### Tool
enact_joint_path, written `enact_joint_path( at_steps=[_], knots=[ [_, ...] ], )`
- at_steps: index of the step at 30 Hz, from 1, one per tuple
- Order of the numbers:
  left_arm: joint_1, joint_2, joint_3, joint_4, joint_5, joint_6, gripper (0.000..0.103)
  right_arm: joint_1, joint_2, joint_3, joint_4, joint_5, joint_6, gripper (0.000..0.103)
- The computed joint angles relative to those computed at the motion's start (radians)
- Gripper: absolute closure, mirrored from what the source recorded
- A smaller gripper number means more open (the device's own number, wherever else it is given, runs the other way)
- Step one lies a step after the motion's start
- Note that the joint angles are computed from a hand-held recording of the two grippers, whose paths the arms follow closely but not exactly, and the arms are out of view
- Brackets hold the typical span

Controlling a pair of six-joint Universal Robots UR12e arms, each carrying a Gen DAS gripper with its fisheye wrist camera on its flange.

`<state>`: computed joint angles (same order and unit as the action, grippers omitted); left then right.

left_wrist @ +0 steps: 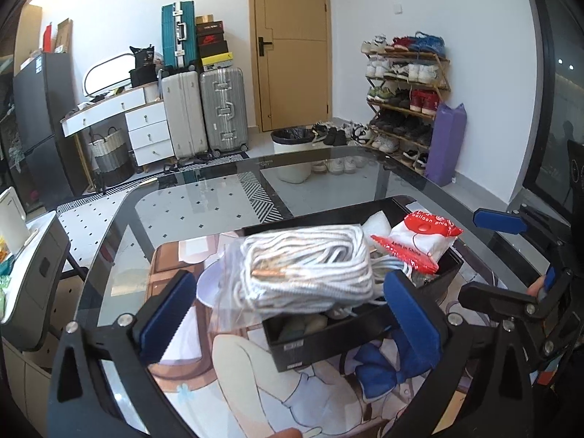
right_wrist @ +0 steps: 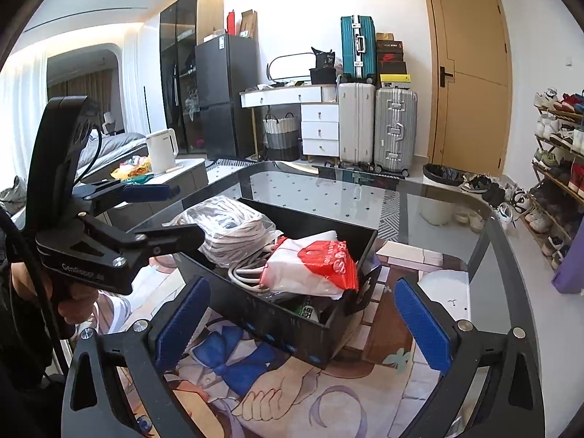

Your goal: Organize soft objects

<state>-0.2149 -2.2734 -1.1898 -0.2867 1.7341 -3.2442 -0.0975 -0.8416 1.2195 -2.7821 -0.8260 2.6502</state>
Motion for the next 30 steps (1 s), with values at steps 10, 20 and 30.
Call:
enact_joint_path(
  at_steps=[10, 20, 30],
  knots=[
    [-0.005, 0.006, -0.054, 0.063, 0.03, -0.06, 0.0, -0.009, -0.01, 0.047, -0.084, 0.054, 0.012, 0.001],
    [-0.015, -0.009, -0.066, 0.152, 0.052, -0.026, 0.0, -0.013, -0.003, 0.053, -0.169, 0.051, 0.076, 0.001],
    [-0.017, -0.014, -0.075, 0.192, 0.051, -0.031, 0.0, -0.014, 0.006, 0.056, -0.228, 0.038, 0.114, 0.001]
  ],
)
